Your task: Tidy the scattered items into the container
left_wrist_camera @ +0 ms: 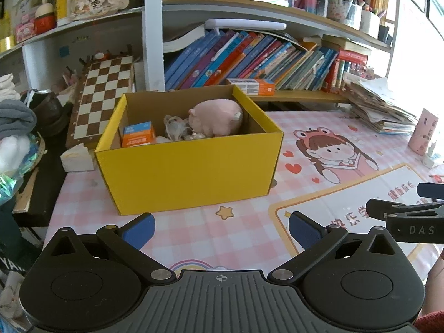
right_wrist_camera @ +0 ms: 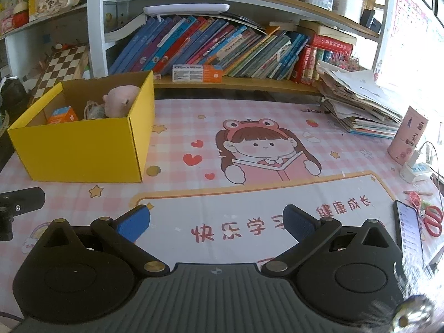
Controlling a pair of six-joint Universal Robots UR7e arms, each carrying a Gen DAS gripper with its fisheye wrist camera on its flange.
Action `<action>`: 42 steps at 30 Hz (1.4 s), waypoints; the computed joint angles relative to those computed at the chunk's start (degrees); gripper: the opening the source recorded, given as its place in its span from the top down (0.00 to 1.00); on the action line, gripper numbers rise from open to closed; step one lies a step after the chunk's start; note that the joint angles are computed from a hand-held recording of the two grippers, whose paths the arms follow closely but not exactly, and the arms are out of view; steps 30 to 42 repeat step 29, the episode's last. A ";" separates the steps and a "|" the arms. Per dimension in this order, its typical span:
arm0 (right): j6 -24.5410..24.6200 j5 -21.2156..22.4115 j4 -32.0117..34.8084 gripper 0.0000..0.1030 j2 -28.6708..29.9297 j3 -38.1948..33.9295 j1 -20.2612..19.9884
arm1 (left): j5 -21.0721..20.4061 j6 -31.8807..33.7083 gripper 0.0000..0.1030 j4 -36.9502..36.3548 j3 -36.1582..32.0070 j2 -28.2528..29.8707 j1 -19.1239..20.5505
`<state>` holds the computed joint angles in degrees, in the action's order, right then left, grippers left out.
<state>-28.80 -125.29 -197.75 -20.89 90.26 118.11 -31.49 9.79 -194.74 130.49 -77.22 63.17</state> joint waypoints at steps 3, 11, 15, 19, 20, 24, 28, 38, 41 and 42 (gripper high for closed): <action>0.34 -0.36 -0.25 0.00 -0.18 0.33 -0.08 | -0.58 0.02 0.00 0.70 -0.01 0.04 -0.03; 1.04 -0.70 -0.65 0.00 -0.57 1.25 -0.19 | -0.87 -0.34 0.00 1.77 0.24 -0.16 -0.29; 0.98 -0.57 -0.64 0.00 -0.72 1.48 -0.19 | -0.95 -0.48 0.00 1.84 0.48 -0.31 -0.46; 0.95 -0.49 -0.47 0.00 -0.88 1.71 -0.23 | -1.64 -0.79 0.00 1.93 0.74 -0.61 -0.38; 0.98 -0.51 -0.36 0.00 -0.90 1.74 -0.25 | -2.03 -0.85 0.00 1.94 0.80 -0.73 -0.29; 1.08 -0.55 -0.21 0.00 -1.00 1.91 -0.30 | -2.67 -0.60 0.00 1.25 0.97 -0.65 -0.28; 1.35 -0.75 -0.20 0.00 -0.96 2.05 -0.13 | -2.64 -0.24 0.00 0.62 0.99 -0.48 -0.36; 1.42 -0.73 0.15 0.00 -0.98 2.02 -0.16 | -2.63 -0.13 0.00 0.44 0.99 -0.43 -0.37; 1.42 -0.73 0.15 0.00 -0.98 2.02 -0.16 | -2.63 -0.13 0.00 0.44 0.99 -0.43 -0.37; 1.42 -0.73 0.15 0.00 -0.98 2.02 -0.16 | -2.63 -0.13 0.00 0.44 0.99 -0.43 -0.37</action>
